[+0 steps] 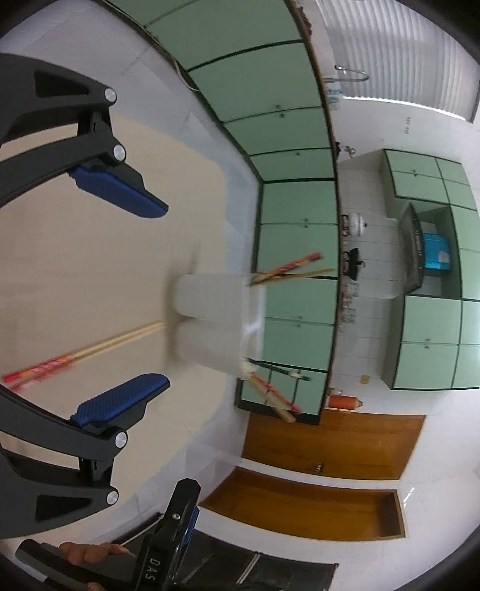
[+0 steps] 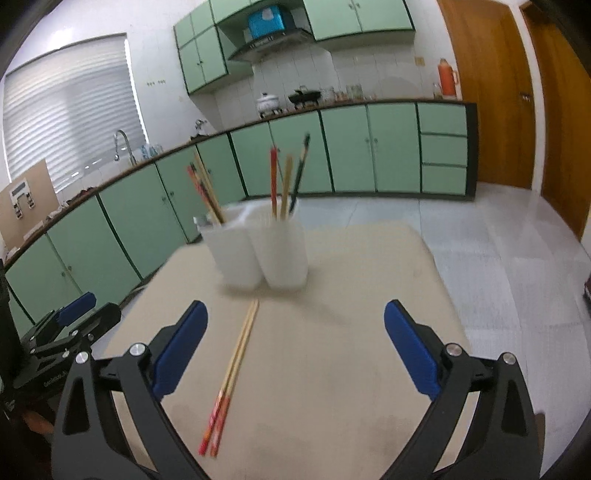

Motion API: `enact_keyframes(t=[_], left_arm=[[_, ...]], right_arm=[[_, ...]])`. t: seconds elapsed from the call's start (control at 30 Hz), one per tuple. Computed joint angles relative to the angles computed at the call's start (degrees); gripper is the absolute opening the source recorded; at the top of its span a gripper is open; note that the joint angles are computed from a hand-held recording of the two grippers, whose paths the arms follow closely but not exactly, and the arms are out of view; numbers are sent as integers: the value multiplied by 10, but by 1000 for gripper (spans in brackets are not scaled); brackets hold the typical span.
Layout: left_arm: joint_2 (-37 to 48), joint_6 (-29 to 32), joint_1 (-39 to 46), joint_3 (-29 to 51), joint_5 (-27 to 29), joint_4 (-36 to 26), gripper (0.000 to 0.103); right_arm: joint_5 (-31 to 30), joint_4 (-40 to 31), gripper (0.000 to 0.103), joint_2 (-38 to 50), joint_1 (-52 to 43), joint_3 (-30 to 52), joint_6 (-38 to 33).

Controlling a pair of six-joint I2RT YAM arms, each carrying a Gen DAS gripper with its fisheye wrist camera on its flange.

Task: Organize utensils
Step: 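Withdraw both open tools back over the two red-patterned chopsticks, then close the right tool on a red-patterned chopstick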

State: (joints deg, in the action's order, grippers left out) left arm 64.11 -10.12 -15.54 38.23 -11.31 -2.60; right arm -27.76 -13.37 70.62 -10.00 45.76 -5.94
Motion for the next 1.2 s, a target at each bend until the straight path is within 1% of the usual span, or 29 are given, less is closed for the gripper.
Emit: enact_keyframes(t=[0.07,0.2,0.33,0.43,0.5,0.53,0.63,0.67,0.77,0.93,1.0,1.1,1.2], left_arm=[[-15,4,-11,-33,-15,6,85],[-34,9,-33,-73,-34,-1,85],[-49,-9,-42,-103,-40,-9,85],[-60,-20,-52,-126,-55,-12,85],[-63,-28,-50,-138,-55,-19,87],[-66,-30,-48,-143,-54,-21,87],[-69,-34,-50,-151,-60,-31,87],[-71,-33,-50,-153,-64,-34,87],[-76,-33,-43,-155,-62,-38,87],[-77,-34,-33,-155,-53,-40,87],[-78,-33,-34,-156,-53,-39,87],[-79,-33,-38,-157,-57,-38,87],[-77,-33,-41,-158,-59,-34,87]], right_arm=[[11,11,94,-16,11,-36,1],[62,43,94,-58,54,-108,-14],[80,54,93,-71,76,-143,-32],[81,45,93,-78,88,-164,-34],[89,38,85,-82,104,-174,-31],[96,35,78,-81,115,-179,-33],[110,28,72,-76,138,-184,-27],[116,27,69,-76,146,-186,-24],[136,27,63,-75,172,-190,-20],[157,28,48,-70,196,-196,-16],[168,31,47,-71,207,-198,-15],[187,32,40,-70,224,-198,-12],[199,37,38,-71,233,-200,-10]])
